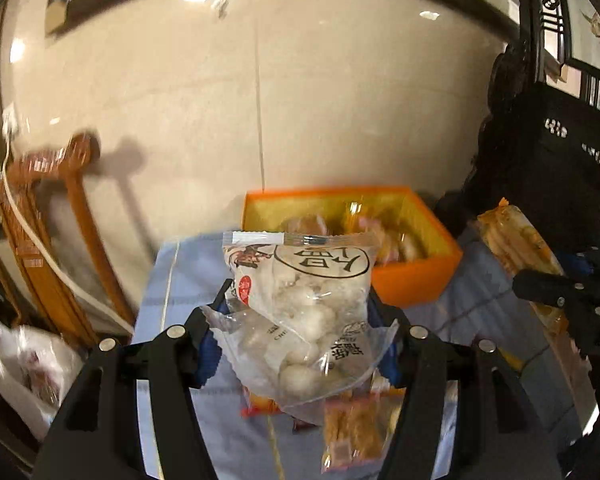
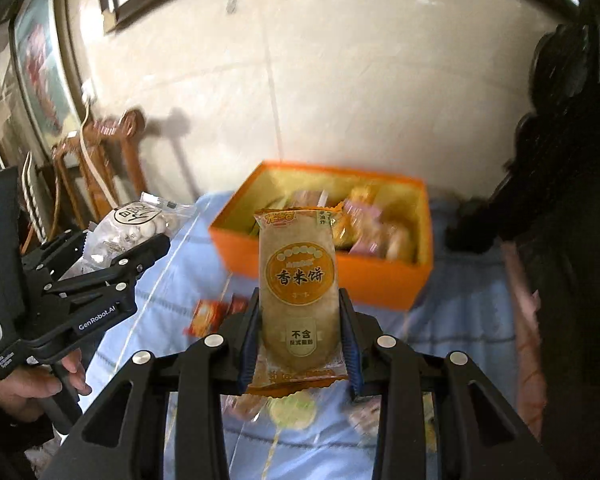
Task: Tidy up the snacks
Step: 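Lift both packs over the orange box and open both tools to release, then grasp the white-and-green snack bag with the right tool while the left tool grasps the red biscuit pack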
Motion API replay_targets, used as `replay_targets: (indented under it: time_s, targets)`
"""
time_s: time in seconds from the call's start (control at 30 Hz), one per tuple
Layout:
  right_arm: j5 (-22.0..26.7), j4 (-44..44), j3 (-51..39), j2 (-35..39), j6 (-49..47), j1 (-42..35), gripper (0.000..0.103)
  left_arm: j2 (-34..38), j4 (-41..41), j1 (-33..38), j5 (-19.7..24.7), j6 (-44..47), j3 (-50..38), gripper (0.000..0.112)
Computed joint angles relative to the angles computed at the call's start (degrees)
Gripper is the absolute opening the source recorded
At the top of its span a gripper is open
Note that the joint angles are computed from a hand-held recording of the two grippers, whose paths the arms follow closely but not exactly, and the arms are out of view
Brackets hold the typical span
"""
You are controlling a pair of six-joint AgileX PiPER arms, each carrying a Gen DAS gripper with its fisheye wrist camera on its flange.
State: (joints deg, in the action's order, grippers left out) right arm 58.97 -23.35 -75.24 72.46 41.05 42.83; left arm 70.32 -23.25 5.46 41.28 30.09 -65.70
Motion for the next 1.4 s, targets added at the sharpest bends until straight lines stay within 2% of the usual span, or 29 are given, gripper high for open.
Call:
replay_targets:
  time_s: [0.3, 0.63, 0.7, 0.73, 0.77, 0.8, 0.87, 1.03, 1.17, 1.27, 1.4]
  targets:
    - [3.37, 4.86, -18.5, 8.24, -12.95, -12.17, 0.035, 12.62, 12.41, -9.89, 1.97, -14.11, -21.96, 0.06]
    - [2.31, 10.15, -28.97, 18.79, -21.93, -21.68, 0.035, 28.44, 21.27, -14.94, 4.11, -21.66, -40.28, 0.06]
    - [2.51, 13.84, -32.53, 23.02, -25.53, -23.85, 0.036, 31.79, 22.15, -15.07, 3.99, -22.39, -42.92, 0.066]
    - [3.57, 15.46, -34.65, 25.32, -27.23, -24.56, 0.038, 34.67, 21.29, -14.9, 4.54, -22.19, -45.63, 0.07]
    - [4.83, 16.48, -36.51, 27.73, -28.55, -25.19, 0.047, 36.96, 20.25, -14.58, 5.17, -21.92, -47.47, 0.083]
    - [5.7, 15.22, -37.8, 29.93, -28.11, -25.42, 0.058, 38.41, 21.34, -14.63, 5.85, -23.03, -48.54, 0.088]
    - [5.01, 11.94, -36.5, 30.84, -26.06, -25.43, 0.06, 41.18, 26.07, -15.04, 6.28, -26.5, -49.51, 0.089]
    - [-1.59, 14.04, -23.08, 25.5, -25.07, -27.47, 0.06, 37.13, 26.24, -12.79, -1.16, -25.27, -36.76, 0.093]
    - [-6.11, 14.52, -10.2, 18.72, -23.53, -27.81, 0.06, 31.53, 21.53, -9.95, -5.76, -21.09, -24.73, 0.093]
    - [-7.51, 13.73, -2.65, 14.27, -20.18, -26.47, 0.065, 27.54, 17.18, -7.93, -7.3, -15.94, -16.88, 0.094]
    - [-8.66, 9.47, 11.85, 5.58, -10.97, -22.03, 0.077, 19.59, 10.52, -4.22, -12.0, -5.27, -1.82, 0.095]
